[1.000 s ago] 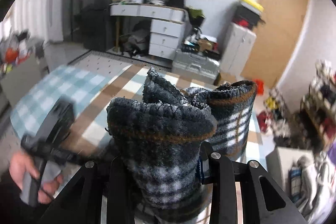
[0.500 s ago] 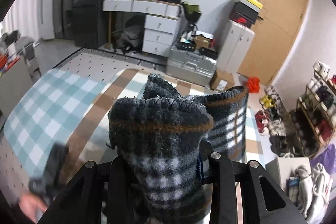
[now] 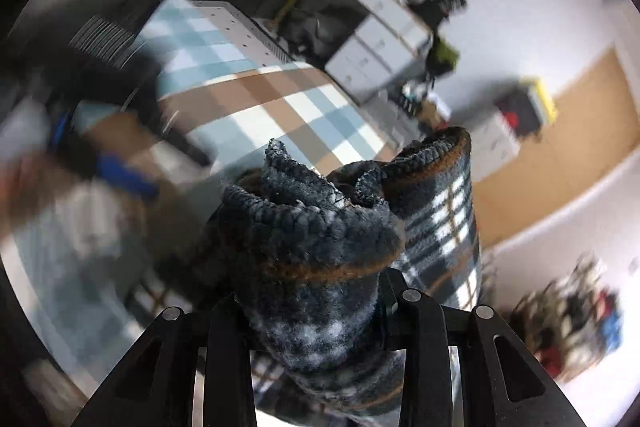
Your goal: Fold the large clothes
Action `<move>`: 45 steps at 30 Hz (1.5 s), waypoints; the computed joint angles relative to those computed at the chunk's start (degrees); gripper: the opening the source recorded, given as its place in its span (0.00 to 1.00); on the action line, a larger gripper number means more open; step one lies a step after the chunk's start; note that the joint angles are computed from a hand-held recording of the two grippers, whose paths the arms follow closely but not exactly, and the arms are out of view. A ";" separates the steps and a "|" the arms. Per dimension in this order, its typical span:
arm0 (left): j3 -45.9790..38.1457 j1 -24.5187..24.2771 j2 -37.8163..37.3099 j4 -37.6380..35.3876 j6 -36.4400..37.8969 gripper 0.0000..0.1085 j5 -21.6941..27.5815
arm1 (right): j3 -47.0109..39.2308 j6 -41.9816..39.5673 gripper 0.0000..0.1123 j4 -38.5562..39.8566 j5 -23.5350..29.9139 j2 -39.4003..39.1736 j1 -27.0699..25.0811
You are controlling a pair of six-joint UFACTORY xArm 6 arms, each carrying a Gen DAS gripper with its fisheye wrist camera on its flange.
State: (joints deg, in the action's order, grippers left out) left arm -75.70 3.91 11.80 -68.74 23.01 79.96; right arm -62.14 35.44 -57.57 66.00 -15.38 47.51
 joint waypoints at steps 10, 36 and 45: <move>-8.42 0.55 5.25 2.84 -1.58 0.66 4.45 | 11.90 -0.97 0.30 -8.10 -3.09 -6.57 4.34; -19.50 -1.63 11.82 -3.59 -1.52 0.67 8.95 | 14.88 -22.13 0.53 8.99 -17.56 -9.66 -2.53; -31.50 -3.08 18.41 -1.22 -4.01 0.67 13.20 | 14.91 -24.18 0.54 18.69 -22.41 -11.54 -5.79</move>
State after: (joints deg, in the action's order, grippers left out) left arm -107.20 0.83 30.22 -69.95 19.00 93.16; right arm -47.23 11.26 -38.88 43.59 -26.93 41.72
